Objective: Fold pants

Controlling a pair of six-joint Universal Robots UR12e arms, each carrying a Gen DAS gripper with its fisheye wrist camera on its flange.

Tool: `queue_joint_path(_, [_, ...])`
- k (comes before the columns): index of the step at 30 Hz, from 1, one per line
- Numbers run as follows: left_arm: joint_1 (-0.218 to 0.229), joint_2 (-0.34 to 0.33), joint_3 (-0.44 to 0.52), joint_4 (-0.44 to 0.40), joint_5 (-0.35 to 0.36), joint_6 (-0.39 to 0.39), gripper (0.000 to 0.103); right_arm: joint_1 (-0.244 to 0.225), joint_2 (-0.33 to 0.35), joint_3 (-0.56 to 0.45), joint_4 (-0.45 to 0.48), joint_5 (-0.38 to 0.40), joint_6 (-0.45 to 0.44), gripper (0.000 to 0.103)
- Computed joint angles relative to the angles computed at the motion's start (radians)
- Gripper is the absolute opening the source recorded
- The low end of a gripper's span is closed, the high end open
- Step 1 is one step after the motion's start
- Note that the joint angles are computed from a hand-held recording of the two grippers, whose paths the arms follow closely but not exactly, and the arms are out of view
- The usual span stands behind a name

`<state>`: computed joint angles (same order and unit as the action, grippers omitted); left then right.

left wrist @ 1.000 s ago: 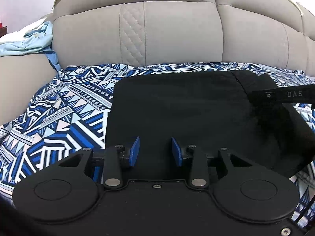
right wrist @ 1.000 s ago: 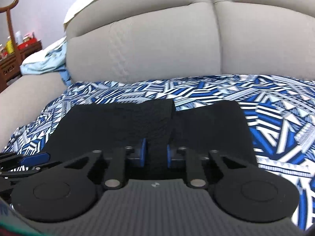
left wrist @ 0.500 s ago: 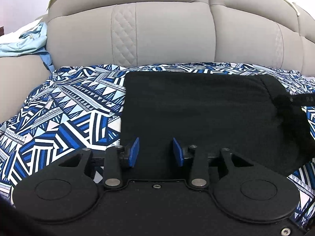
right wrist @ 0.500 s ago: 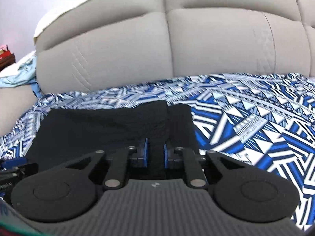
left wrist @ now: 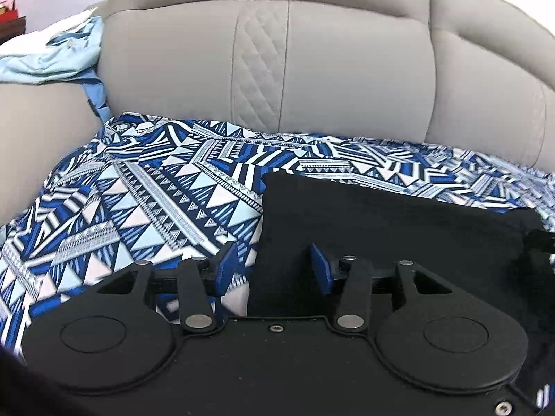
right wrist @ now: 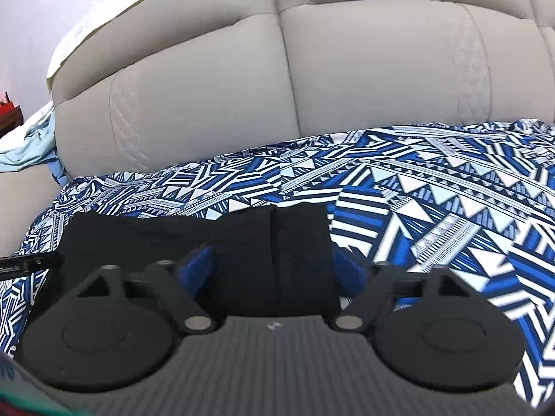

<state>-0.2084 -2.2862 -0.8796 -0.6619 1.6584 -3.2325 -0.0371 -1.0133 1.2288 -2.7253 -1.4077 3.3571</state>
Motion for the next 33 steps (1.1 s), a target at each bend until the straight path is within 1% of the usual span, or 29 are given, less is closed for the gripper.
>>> queue_joint_path(2, [0.002,-0.027,0.045,-0.03,-0.004,0.003,0.047,0.004,0.017,-0.028,0.029,-0.012,-0.004,0.091])
queue_joint_path(5, [0.012,-0.063,0.107,-0.07,-0.047,-0.035,0.051,0.007,0.04,-0.062,0.071,-0.021,0.001,0.092])
queue_joint_path(7, [0.021,-0.088,0.152,-0.106,-0.076,-0.07,0.055,0.007,0.052,-0.078,0.083,-0.025,0.018,0.095])
queue_joint_path(9, [0.03,-0.112,0.2,-0.155,-0.104,-0.115,0.058,0.002,0.061,-0.088,0.094,-0.011,0.038,0.097])
queue_joint_path(11, [0.042,-0.131,0.23,-0.179,-0.151,-0.165,0.06,-0.003,0.065,-0.091,0.089,0.005,0.034,0.097])
queue_joint_path(12, [0.046,-0.138,0.241,-0.186,-0.166,-0.187,0.063,-0.004,0.066,-0.093,0.091,0.011,0.025,0.097])
queue_joint_path(13, [0.049,-0.146,0.251,-0.182,-0.171,-0.206,0.064,-0.005,0.067,-0.093,0.088,0.016,0.02,0.096])
queue_joint_path(15, [0.049,-0.167,0.286,-0.189,-0.148,-0.216,0.062,-0.007,0.066,-0.09,0.086,0.027,0.009,0.091])
queue_joint_path(17, [0.049,-0.186,0.322,-0.202,-0.133,-0.211,0.057,-0.008,0.065,-0.089,0.084,0.033,0.003,0.089])
queue_joint_path(18, [0.049,-0.19,0.333,-0.209,-0.128,-0.211,0.051,-0.008,0.064,-0.086,0.079,0.036,0.001,0.089])
queue_joint_path(20, [0.046,-0.186,0.333,-0.215,-0.121,-0.206,0.049,-0.009,0.065,-0.085,0.077,0.04,0.0,0.089])
queue_joint_path(22, [0.037,-0.164,0.299,-0.195,-0.094,-0.175,0.048,-0.009,0.065,-0.086,0.079,0.04,0.0,0.089])
queue_joint_path(24, [0.028,-0.128,0.236,-0.155,-0.067,-0.12,0.05,-0.009,0.065,-0.088,0.083,0.039,0.002,0.089])
queue_joint_path(25, [0.023,-0.105,0.194,-0.127,-0.054,-0.098,0.053,-0.008,0.064,-0.088,0.084,0.038,0.004,0.089])
queue_joint_path(27, [0.018,-0.054,0.099,-0.061,-0.053,-0.063,0.058,-0.008,0.063,-0.088,0.086,0.036,0.009,0.089])
queue_joint_path(29, [0.013,-0.004,0.004,-0.011,-0.053,-0.03,0.058,-0.008,0.062,-0.087,0.086,0.035,0.012,0.089])
queue_joint_path(33, [0.002,0.088,-0.16,0.023,-0.038,0.012,0.058,-0.008,0.061,-0.085,0.085,0.035,0.012,0.09])
